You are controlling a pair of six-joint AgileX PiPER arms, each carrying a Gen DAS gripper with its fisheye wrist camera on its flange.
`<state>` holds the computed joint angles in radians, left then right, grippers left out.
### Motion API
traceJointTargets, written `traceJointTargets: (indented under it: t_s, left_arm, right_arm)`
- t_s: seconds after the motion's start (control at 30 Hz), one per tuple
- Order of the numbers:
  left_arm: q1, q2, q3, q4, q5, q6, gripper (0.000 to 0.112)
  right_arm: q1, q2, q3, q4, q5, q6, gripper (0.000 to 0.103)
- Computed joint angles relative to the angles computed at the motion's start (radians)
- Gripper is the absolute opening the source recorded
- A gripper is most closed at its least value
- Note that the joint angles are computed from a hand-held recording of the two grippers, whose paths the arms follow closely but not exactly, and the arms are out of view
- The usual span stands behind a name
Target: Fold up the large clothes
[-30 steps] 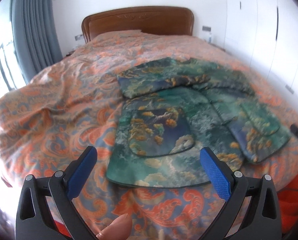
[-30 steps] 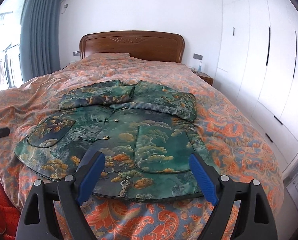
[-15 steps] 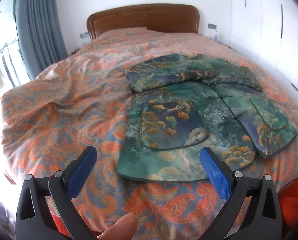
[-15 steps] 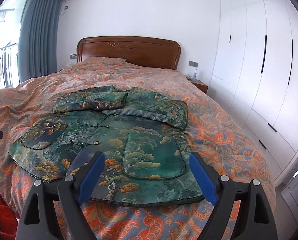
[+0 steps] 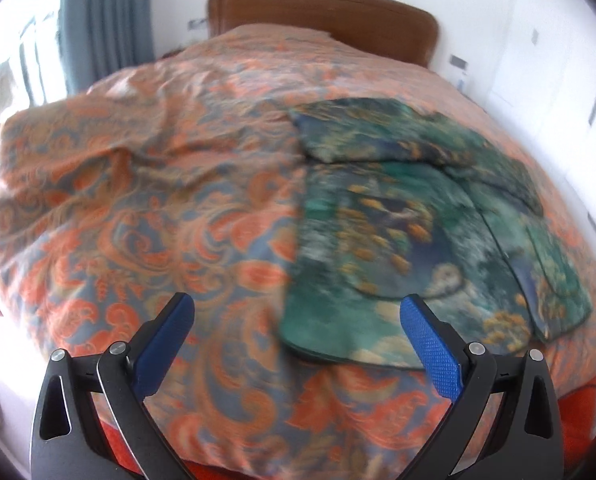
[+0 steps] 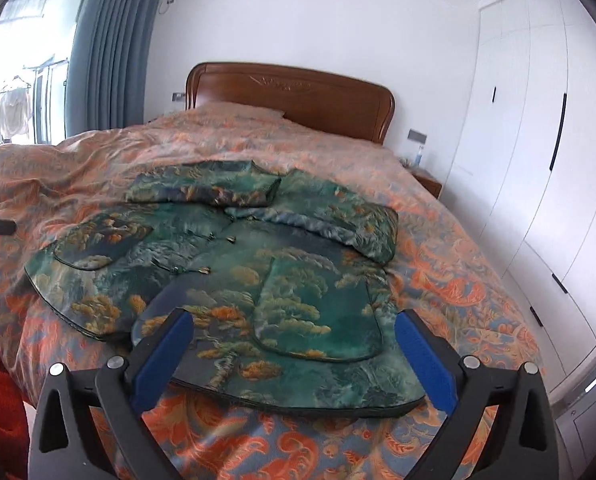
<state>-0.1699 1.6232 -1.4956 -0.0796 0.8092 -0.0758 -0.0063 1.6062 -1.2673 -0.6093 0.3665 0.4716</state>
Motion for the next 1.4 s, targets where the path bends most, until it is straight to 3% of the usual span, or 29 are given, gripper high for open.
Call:
traceJointTargets:
  t_s: [0.17, 0.33, 0.4, 0.5, 0.73, 0.83, 0.97, 1.07, 1.13, 1.3, 1.4]
  left_arm:
    - [0.139, 0.154, -0.129, -0.279, 0.123, 0.208, 0.102]
    - [0.122, 0.292, -0.220, -0.320, 0.165, 0.248, 0.102]
    - [0.101, 0.345, -0.257, -0.318, 0.170, 0.258, 0.102]
    - [0.085, 0.395, -0.300, -0.324, 0.192, 0.260, 0.102]
    - [0.074, 0.437, -0.352, -0.382, 0.231, 0.293, 0.100]
    - [0.068, 0.442, -0.361, -0.391, 0.242, 0.301, 0.094]
    - [0.074, 0.454, -0.373, -0.412, 0.262, 0.310, 0.084]
    - [0.074, 0.471, -0.399, -0.421, 0.290, 0.298, 0.068]
    - [0.073, 0.464, -0.403, -0.422, 0.302, 0.294, 0.050]
    - [0.080, 0.460, -0.431, -0.433, 0.344, 0.287, 0.028]
    - [0.087, 0.457, -0.445, -0.444, 0.362, 0.268, 0.023]
  right_arm:
    - [-0.167, 0.056, -0.121, 0.364, 0.076, -0.325, 0.103]
    - [-0.326, 0.198, -0.317, 0.628, 0.249, -0.520, 0.103]
    - [-0.392, 0.290, -0.429, 0.781, 0.364, -0.609, 0.103]
    - [-0.445, 0.400, -0.548, 0.888, 0.477, -0.659, 0.103]
    - [-0.473, 0.548, -0.706, 1.008, 0.620, -0.718, 0.102]
    - [-0.470, 0.603, -0.778, 1.044, 0.699, -0.728, 0.089]
    - [-0.436, 0.618, -0.794, 1.023, 0.723, -0.755, 0.087]
    - [-0.437, 0.645, -0.827, 1.023, 0.751, -0.747, 0.084]
    - [-0.439, 0.660, -0.853, 1.024, 0.771, -0.726, 0.079]
    - [-0.427, 0.657, -0.880, 1.014, 0.792, -0.714, 0.047]
    - [-0.412, 0.655, -0.909, 0.992, 0.811, -0.705, 0.030]
